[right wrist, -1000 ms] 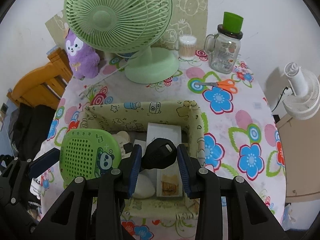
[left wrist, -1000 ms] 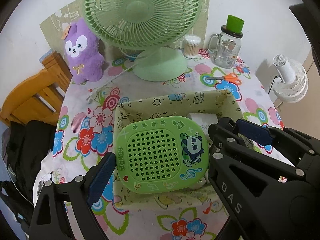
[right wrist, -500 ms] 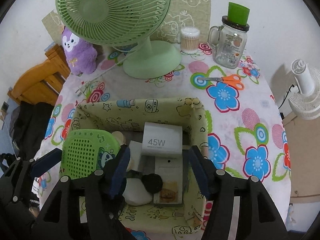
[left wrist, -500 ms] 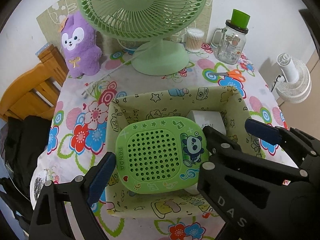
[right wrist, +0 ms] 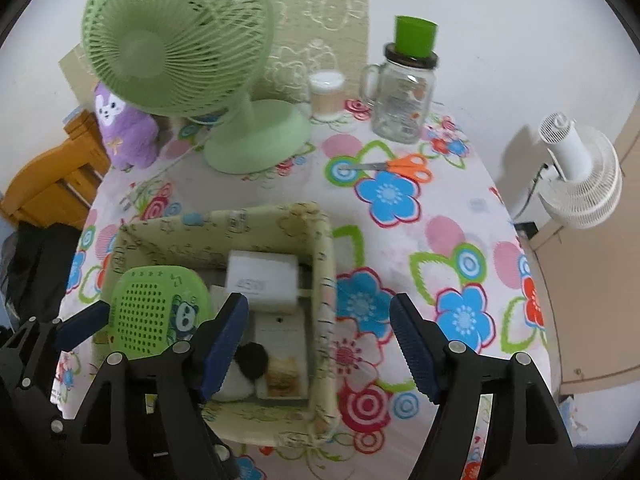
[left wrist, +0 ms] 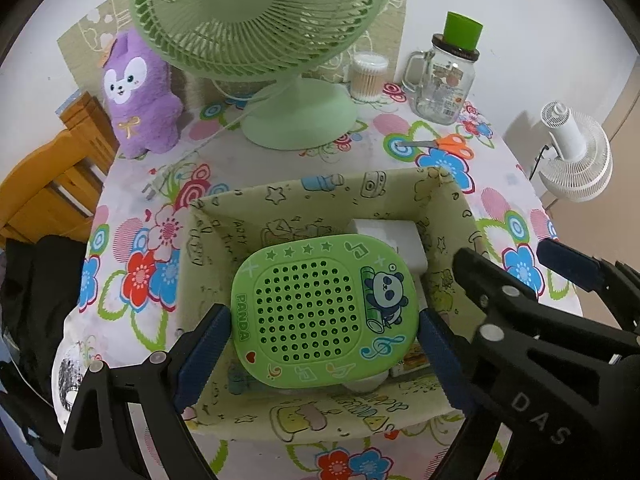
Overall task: Organize rigid objects
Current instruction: 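Lower the black key fob into the box and open the right tool, then lower the green speaker into the box and open the left tool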
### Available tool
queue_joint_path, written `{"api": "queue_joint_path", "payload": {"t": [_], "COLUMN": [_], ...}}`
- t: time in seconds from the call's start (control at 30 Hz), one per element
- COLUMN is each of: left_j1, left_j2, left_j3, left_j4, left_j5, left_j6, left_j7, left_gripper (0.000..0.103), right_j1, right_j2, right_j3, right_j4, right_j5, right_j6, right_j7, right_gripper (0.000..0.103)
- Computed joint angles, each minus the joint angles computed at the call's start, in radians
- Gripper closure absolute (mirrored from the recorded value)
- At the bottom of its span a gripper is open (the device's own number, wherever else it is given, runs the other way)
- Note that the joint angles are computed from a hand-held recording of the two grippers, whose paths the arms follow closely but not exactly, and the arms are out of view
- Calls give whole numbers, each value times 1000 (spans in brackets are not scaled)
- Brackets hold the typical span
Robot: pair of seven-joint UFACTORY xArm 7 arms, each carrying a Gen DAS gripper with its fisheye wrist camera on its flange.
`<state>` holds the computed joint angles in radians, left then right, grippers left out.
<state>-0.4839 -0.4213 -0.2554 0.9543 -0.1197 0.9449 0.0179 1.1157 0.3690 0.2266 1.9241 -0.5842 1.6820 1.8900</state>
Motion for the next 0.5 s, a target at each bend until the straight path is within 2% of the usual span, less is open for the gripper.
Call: {"api": "queue_joint_path", "payload": {"t": [0.2,0.5], "left_j1": [-9,-20], "left_j2": [19,58], "left_j3": [-12,-30], "left_j4": [2,7], "left_j5": [5,29], "left_j6": [-1,-5], "left_j7": [-8,-44], "left_gripper": [9,9], "right_j1": [-35,-86], "right_j2": [-68,-125], "right_j3": [24,65], "right_j4": [-116,-218], "right_j5": [39,67], "right_j6": [-54,-106], "right_j7": [49,78], "right_gripper": [25,25]}}
